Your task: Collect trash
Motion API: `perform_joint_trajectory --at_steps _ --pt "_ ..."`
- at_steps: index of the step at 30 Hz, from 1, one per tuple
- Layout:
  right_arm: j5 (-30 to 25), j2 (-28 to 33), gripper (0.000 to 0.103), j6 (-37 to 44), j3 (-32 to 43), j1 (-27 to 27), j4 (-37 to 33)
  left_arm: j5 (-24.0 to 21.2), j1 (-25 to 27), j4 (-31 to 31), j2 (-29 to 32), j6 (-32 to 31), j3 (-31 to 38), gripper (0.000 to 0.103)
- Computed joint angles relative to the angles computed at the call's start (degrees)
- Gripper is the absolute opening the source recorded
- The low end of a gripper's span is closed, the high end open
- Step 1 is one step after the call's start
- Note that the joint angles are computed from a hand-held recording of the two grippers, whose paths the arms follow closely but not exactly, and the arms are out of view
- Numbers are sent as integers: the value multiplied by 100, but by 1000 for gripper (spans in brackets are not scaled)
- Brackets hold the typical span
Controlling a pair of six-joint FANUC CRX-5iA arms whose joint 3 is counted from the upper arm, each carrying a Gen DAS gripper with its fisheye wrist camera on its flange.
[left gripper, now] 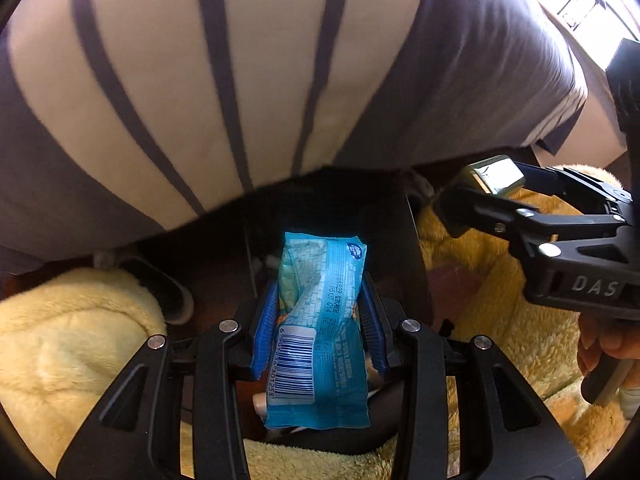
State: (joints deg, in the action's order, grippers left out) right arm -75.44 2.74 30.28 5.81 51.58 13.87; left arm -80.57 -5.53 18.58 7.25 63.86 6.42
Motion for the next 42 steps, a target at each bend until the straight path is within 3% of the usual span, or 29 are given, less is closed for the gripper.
perform_joint_trajectory --at_steps 9,11,13,14,18,34,42 --pt "145 63 86 130 59 -297 -683 -245 -57 32 271 76 18 39" --pt "115 108 86 152 111 -327 -700 -257 -51 61 303 78 23 44" --pt "130 117 89 139 130 -362 -724 -242 -76 31 298 107 35 56" --pt "134 102 94 121 119 -373 -697 -194 -67 40 285 77 -10 57" --pt "122 48 96 22 108 -345 -488 -80 -72 -13 219 89 -11 64" --pt "-325 -363 100 -473 258 161 1378 863 517 123 -765 30 200 95" --pt "-578 -410 100 -625 563 635 2558 1611 782 280 -1336 204 432 95"
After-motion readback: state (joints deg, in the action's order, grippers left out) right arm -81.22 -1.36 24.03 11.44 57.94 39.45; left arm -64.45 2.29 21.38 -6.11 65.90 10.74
